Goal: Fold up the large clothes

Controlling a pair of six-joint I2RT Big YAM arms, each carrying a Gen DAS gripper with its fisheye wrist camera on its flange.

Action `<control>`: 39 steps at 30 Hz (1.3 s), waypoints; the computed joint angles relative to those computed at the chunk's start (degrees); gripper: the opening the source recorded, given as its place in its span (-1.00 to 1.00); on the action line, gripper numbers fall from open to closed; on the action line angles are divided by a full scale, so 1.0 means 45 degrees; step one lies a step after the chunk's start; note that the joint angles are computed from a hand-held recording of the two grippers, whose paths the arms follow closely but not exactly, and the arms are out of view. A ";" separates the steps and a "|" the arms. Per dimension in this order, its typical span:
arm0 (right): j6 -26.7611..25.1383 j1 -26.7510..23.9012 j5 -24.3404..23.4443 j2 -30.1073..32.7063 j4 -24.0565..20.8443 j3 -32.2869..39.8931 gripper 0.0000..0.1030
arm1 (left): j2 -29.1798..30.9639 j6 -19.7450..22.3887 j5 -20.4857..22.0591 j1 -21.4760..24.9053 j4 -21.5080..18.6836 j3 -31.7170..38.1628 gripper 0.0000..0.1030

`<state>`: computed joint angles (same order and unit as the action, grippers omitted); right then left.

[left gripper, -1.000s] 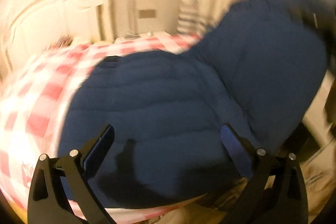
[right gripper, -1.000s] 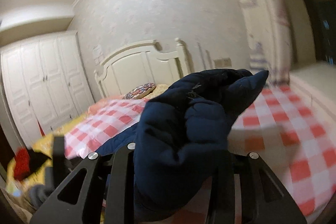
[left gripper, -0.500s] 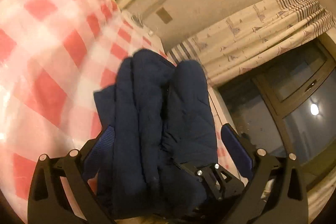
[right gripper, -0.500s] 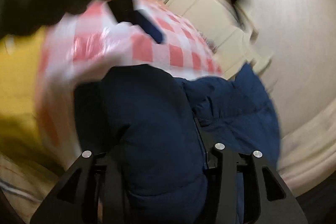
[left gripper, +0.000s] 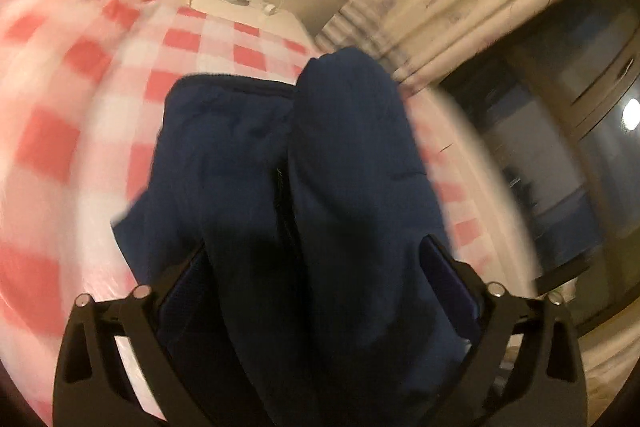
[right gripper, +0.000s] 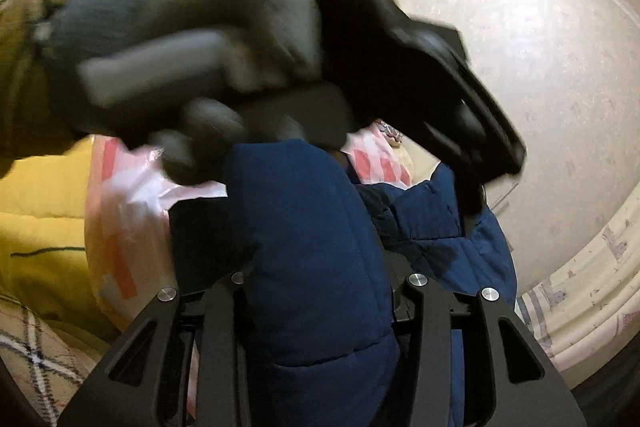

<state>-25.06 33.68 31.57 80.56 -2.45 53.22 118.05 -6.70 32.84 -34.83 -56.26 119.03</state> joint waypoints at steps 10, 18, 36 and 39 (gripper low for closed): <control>0.1183 -0.0248 0.1317 -0.2316 -0.1972 -0.1945 0.79 | -0.1331 -0.0311 -0.0831 -0.0168 0.2282 -0.2216 -0.62; 0.2866 -0.2081 -0.0327 -0.2430 -0.3003 -0.2445 0.86 | -0.2509 0.0898 -0.1822 -0.0255 0.3237 -0.3197 -0.71; 0.4404 -0.3540 -0.6711 -0.1541 -0.2813 0.0239 0.87 | -0.2986 -0.0158 -0.3012 0.0318 0.5557 -0.5622 0.26; 0.2456 -0.2446 -0.3742 0.0648 -0.2238 0.0517 0.91 | -0.3974 -0.0671 -0.4978 0.0327 0.6151 -0.6298 0.35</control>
<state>-14.01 22.67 14.73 83.47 -12.52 55.54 100.17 -9.72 10.44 -33.36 -28.58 90.69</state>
